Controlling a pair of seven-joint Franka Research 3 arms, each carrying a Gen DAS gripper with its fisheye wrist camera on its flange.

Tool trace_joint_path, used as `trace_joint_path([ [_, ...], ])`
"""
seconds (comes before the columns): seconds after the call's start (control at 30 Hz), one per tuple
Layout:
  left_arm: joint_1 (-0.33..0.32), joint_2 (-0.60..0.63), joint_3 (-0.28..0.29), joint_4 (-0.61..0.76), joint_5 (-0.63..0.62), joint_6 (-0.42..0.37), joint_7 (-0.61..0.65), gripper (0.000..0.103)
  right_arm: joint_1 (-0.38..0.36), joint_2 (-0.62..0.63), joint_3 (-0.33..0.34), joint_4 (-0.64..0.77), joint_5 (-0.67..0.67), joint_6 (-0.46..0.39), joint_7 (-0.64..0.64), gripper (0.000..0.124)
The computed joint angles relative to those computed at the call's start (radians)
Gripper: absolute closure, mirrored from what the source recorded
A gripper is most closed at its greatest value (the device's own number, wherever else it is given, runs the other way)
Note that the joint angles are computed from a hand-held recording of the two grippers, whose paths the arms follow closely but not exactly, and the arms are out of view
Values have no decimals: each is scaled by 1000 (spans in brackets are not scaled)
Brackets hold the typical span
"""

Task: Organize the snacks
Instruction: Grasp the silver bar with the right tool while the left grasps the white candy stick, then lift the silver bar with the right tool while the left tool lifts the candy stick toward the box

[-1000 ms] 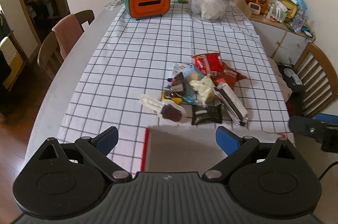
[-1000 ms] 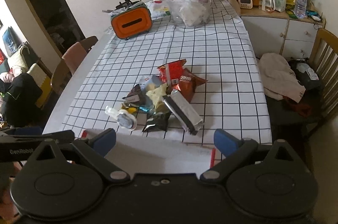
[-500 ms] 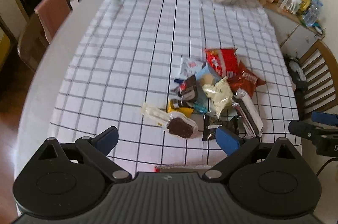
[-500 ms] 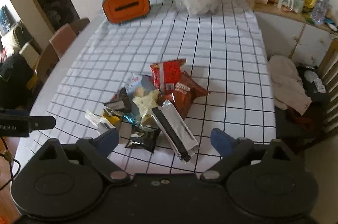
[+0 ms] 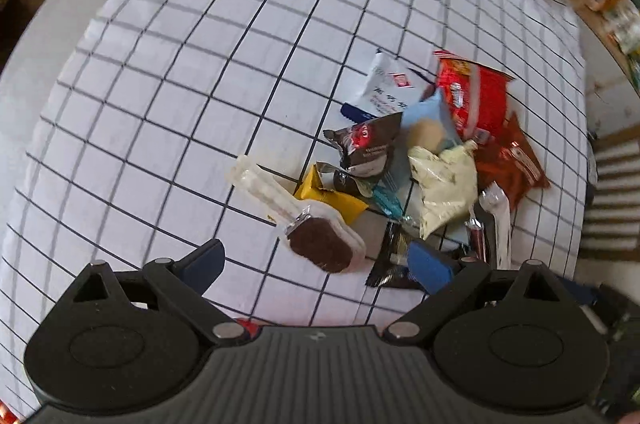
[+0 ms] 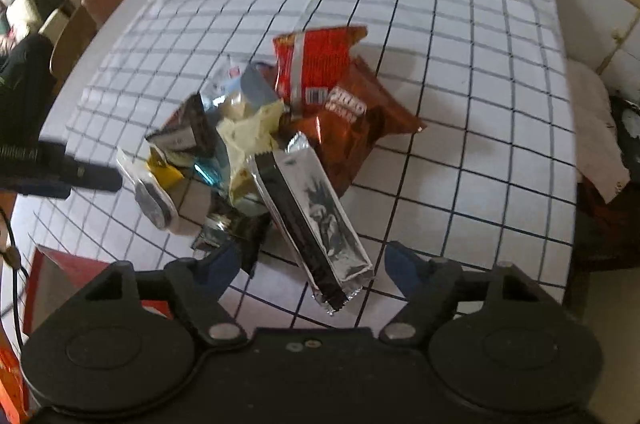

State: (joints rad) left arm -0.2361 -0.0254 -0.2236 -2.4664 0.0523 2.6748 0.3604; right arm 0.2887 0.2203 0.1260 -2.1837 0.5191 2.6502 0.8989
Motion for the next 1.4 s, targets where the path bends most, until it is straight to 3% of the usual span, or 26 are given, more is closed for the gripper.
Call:
trace_joint_path([
  [0.1,5,54,5,36,-107,-3,53,6,-1,41,-5,37,-27,-32,-5,49],
  [0.3,27,131,-9,95,-206,-43,101,10,-9,93,4,84,-44,-52,-40,53],
  [0.37,35,150,-14,107,-235,-47,120,14,-12,103,8,94,-42,-49,-57,53],
  [0.7,83,222,-36,169,-362,-92,246,15,-4,152,17,127,-69,-28,-107,57],
  [0.87,119,177,-73,115,-581,-33,392,15,-2,166,22,133,-66,-20,-111,70],
  [1.0,91,119,-45,106,-559,-54,408,15,-4,164,26,125,-59,-4,-124,76],
  [1.1,66,87,-20,97,-469,-71,332,15,-12,163,31,129,-43,-14,-132,78],
  [1.4,67,189,-13,145,-500,-143,219,15,-13,150,32,126,-24,-44,-153,82],
])
